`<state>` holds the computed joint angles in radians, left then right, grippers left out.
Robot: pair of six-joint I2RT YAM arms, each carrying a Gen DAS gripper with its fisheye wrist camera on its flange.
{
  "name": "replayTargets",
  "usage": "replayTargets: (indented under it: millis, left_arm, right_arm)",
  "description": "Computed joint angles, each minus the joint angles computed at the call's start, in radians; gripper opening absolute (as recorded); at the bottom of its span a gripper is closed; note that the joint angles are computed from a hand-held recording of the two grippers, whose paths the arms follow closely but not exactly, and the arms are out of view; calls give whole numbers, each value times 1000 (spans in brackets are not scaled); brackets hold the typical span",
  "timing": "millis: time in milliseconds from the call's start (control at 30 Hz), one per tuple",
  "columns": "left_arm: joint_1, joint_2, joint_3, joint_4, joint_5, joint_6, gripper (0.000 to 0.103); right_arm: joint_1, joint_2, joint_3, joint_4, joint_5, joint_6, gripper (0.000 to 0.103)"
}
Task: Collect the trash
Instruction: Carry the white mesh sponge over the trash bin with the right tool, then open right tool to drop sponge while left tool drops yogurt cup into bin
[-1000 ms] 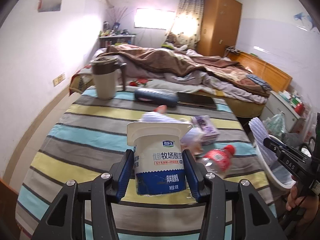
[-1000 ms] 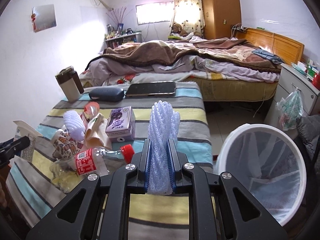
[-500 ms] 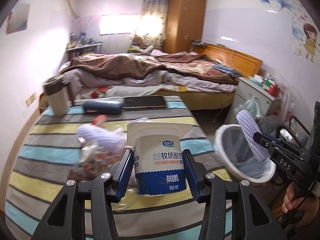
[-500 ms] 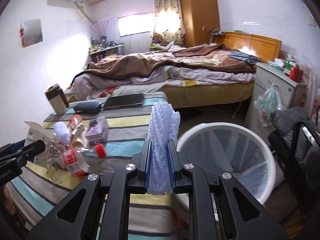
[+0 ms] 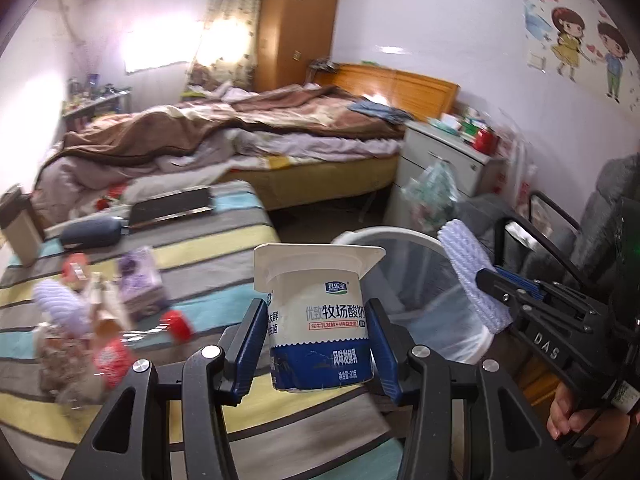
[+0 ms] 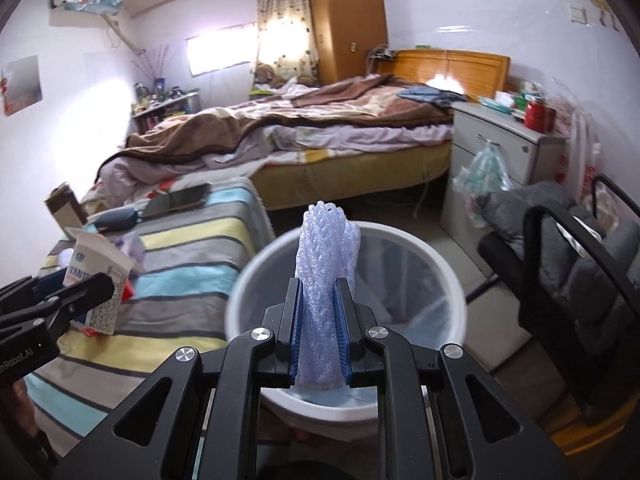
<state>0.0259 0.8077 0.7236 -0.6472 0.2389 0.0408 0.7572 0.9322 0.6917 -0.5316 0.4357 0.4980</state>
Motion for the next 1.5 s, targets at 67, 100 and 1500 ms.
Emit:
replayTargets:
  millis: [67, 100, 1500]
  left_arm:
    - [-47, 26, -6, 29, -7, -24, 50]
    - [-92, 50, -6, 50, -31, -43, 50]
    - [-139, 70, -64, 135, -109, -54, 70]
  right_arm:
    - [-27, -16, -19, -8, -8, -10, 18]
    - [-42, -20, -20, -14, -18, -16, 18]
    - [-143, -19, -48, -26, -84, -28, 54]
